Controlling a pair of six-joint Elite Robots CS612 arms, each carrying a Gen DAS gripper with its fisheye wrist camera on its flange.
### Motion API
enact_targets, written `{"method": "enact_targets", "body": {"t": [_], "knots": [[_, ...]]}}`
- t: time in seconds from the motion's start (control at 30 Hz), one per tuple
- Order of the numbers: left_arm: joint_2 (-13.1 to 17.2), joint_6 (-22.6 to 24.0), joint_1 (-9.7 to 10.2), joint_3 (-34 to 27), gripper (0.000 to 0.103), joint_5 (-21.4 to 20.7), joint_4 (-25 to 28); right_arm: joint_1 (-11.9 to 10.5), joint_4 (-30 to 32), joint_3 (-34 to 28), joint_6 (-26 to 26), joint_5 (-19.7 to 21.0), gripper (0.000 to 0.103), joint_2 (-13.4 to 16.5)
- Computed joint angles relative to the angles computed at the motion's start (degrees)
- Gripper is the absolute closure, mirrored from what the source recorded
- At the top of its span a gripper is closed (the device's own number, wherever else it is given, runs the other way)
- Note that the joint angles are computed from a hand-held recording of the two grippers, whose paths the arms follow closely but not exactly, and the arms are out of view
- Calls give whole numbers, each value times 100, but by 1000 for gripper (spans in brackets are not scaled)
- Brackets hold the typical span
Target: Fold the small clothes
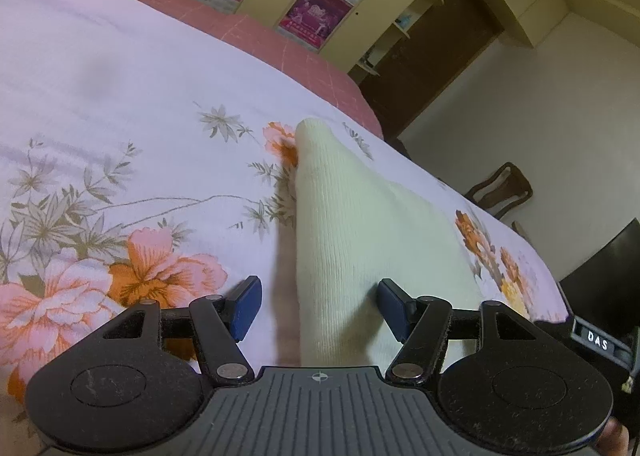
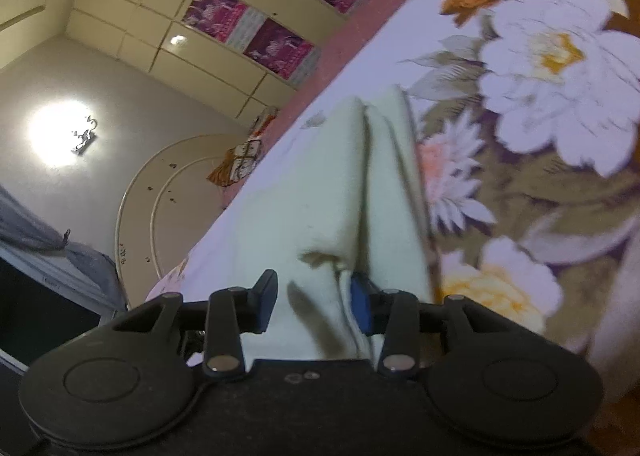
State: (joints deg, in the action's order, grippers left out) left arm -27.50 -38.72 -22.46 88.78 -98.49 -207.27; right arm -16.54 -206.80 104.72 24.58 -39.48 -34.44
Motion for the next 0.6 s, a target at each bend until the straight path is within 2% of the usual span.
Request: {"method": "enact_targets", "body": {"t": [0.07,0.17,0.2,0.27,0.3,0.33,0.37,0.4,0.43,0.53,0.6], "knots": [[4,11,10,-6,39,-44,0,43,14,-50,-101,-87,65,-9],[15,32,14,-18,39,-76,-10,119,80,-18,-428,-441,66,-90],[14,37,18,-18,39,-81,-7,133,107,-70,-332,-485,68,-66],[11,34,18,-18,39,-78,1,112,129,-185,9,-277,68,17],[10,36,16,-18,39,-73,3,116,207,-226,-32,-181,67,34],[7,40,16,-22,39,-70,17,138,414,-259,-202,-131,68,13],[0,26,16,-25,39,-66,38,188,643,-263,-441,-250,68,-46],[-8,14,15,-36,39,-61,65,241,764,-240,-685,-421,73,-104],[-10,17,13,-61,39,-34,85,296,822,-215,-943,-610,82,-158],[-8,96,0,-193,39,40,138,464,741,-94,-1686,-1210,86,-336],[-35,243,-20,-258,39,108,250,514,638,-21,-1964,-1380,87,-428]]}}
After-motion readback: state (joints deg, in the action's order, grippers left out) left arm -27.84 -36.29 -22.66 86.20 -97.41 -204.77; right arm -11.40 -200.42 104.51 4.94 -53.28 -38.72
